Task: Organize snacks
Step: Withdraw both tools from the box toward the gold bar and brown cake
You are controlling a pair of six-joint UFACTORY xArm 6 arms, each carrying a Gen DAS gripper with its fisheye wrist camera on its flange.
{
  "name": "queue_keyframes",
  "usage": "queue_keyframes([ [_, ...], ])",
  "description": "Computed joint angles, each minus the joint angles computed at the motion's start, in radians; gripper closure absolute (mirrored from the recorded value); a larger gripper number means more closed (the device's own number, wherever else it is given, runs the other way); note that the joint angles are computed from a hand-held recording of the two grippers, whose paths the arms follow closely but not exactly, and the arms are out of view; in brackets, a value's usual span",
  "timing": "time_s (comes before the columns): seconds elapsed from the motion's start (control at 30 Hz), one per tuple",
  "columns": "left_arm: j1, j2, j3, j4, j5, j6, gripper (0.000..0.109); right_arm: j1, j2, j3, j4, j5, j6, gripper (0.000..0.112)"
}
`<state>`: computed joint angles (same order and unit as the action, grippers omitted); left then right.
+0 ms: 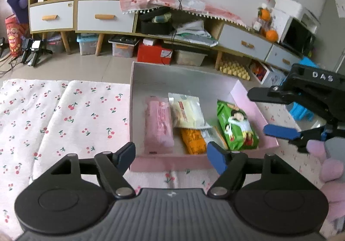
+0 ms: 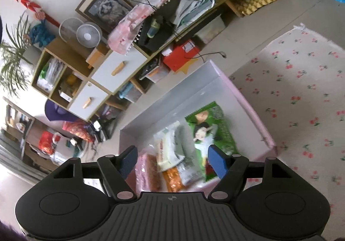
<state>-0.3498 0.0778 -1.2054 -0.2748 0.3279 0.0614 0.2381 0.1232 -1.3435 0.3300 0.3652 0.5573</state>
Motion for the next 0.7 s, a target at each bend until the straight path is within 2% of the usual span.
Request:
queue_keyframes([
  [0.2,0.0,-0.084,0.061,0.136,0.039,-0.023,0.025,-0.002,-0.088,0.057,-0.105,0.066,0.02,0.032],
  [0.37,-0.001,-0.151,0.097,0.171,0.071,-0.032,0.012,0.007,-0.167,0.101,-0.175,0.125,0.003,0.026],
  [0.53,-0.006,-0.197,0.101,0.236,0.157,-0.08,0.008,0.017,-0.26,0.168,-0.195,0.171,-0.036,0.022],
  [0.7,-0.004,-0.243,0.137,0.293,0.192,-0.096,0.006,0.029,-0.336,0.231,-0.247,0.225,-0.053,0.022],
])
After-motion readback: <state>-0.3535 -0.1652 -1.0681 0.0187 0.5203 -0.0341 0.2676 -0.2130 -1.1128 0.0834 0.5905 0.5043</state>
